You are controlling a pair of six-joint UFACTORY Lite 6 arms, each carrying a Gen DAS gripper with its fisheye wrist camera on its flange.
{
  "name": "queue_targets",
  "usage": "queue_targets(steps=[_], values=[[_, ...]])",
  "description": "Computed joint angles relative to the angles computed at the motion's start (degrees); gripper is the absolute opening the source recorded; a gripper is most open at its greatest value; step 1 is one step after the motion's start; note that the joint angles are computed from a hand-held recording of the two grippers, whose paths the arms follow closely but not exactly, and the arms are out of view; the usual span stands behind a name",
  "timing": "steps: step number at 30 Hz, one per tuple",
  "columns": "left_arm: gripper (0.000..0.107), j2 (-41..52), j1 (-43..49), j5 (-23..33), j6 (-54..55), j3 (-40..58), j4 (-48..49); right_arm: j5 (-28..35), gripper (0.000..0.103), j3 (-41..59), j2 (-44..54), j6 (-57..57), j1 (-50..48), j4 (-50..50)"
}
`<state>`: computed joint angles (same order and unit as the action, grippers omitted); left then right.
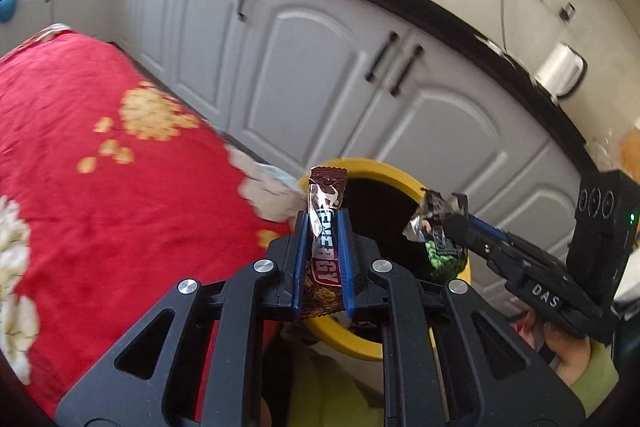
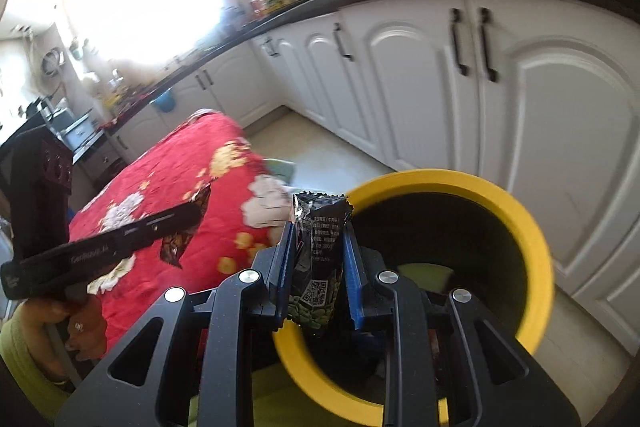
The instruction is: Collect trash
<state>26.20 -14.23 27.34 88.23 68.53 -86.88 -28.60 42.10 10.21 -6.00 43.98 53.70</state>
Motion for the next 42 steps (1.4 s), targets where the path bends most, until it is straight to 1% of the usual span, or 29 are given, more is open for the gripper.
queue_targets(steps=[4,9,11,13,14,16,17,18,19,20,21,23,24,25,26,27,28,29,30,31,33,34,37,38,40,42], values=[[0.009,2.6,-3.9,-2.1,-0.8,2.0,0.4,-1.0,0.022,-6.1,-3.0,1.8,-1.8,-0.9],[0.01,5.6,-7.1,-3.3,-2.3,4.3,2.2,-1.3,0.024,-11.2,-3.5,10.6,-4.9,-8.4],[0.01,6.6,-8.2,-3.8,-3.0,5.1,3.0,-1.3,0.027,-12.7,-3.4,14.4,-6.5,-12.5],[0.011,7.9,-9.3,-5.1,-3.1,6.0,3.3,-0.9,0.033,-13.5,-2.8,18.5,-8.0,-16.7],[0.013,8.2,-9.9,-5.8,-3.1,6.2,3.1,-1.1,0.037,-13.9,-2.8,19.7,-8.2,-17.4],[0.029,9.5,-10.5,-6.3,-4.2,7.2,4.0,-2.0,0.053,-15.0,-2.8,21.1,-8.6,-17.6],[0.038,10.3,-10.6,-6.5,-4.8,7.8,4.6,-2.4,0.054,-15.5,-3.0,21.6,-8.5,-17.6],[0.042,10.5,-10.6,-6.5,-5.3,7.9,5.1,-2.7,0.056,-16.2,-3.4,22.0,-8.5,-17.5],[0.043,10.5,-10.6,-6.6,-4.7,7.7,4.6,-3.0,0.059,-16.9,-4.0,22.3,-8.7,-17.5],[0.051,10.3,-10.6,-6.8,-4.5,7.5,4.4,-3.1,0.061,-17.3,-4.5,22.0,-8.6,-16.7],[0.062,9.9,-10.6,-7.2,-3.6,6.9,3.6,-3.3,0.062,-17.9,-5.3,21.3,-8.4,-15.6],[0.067,8.4,-10.3,-7.5,-1.0,5.2,1.4,-3.8,0.065,-19.6,-7.7,19.5,-7.3,-12.7],[0.069,7.5,-10.1,-7.6,0.9,4.0,-0.2,-3.7,0.071,-19.9,-8.7,18.1,-6.9,-11.0],[0.072,6.4,-9.9,-7.8,2.2,3.0,-1.3,-4.1,0.075,-20.4,-10.1,15.3,-5.4,-7.1],[0.079,4.8,-9.6,-8.0,5.3,1.1,-4.0,-4.8,0.075,-20.9,-11.5,13.0,-4.1,-4.0],[0.084,3.2,-9.4,-8.2,8.3,-0.6,-6.8,-5.3,0.077,-21.1,-13.0,10.1,-2.5,-0.6],[0.086,0.9,-8.9,-8.1,11.9,-2.9,-10.1,-5.6,0.083,-21.0,-14.0,7.3,-1.2,2.4],[0.089,-0.6,-8.6,-8.0,14.2,-4.5,-12.1,-6.6,0.085,-20.7,-15.0,3.5,0.7,6.8],[0.092,-2.9,-8.2,-8.0,17.3,-6.7,-14.9,-8.8,0.087,-20.3,-16.3,-1.2,3.9,12.4],[0.092,-5.3,-7.8,-7.9,20.2,-9.0,-17.6,-10.2,0.092,-19.8,-17.0,-4.1,5.7,15.6],[0.092,-9.5,-7.1,-7.7,24.2,-12.8,-21.2,-14.2,0.096,-18.4,-18.1,-10.2,10.3,22.3],[0.092,-12.1,-6.6,-7.6,26.4,-15.0,-23.5,-17.6,0.096,-17.3,-18.5,-13.5,13.9,26.4],[0.092,-18.0,-5.5,-7.5,30.3,-19.9,-27.6,-23.1,0.096,-14.7,-18.7,-19.4,19.7,32.6],[0.092,-20.6,-4.8,-7.3,32.0,-22.2,-29.3,-25.8,0.096,-13.4,-18.0,-21.2,22.2,35.0],[0.092,-24.7,-4.0,-7.5,34.6,-25.5,-31.9,-30.2,0.096,-11.4,-16.5,-22.8,26.0,38.2],[0.092,-29.7,-3.1,-7.3,38.2,-29.6,-35.3,-33.3,0.097,-9.5,-14.6,-23.5,28.6,40.1]])
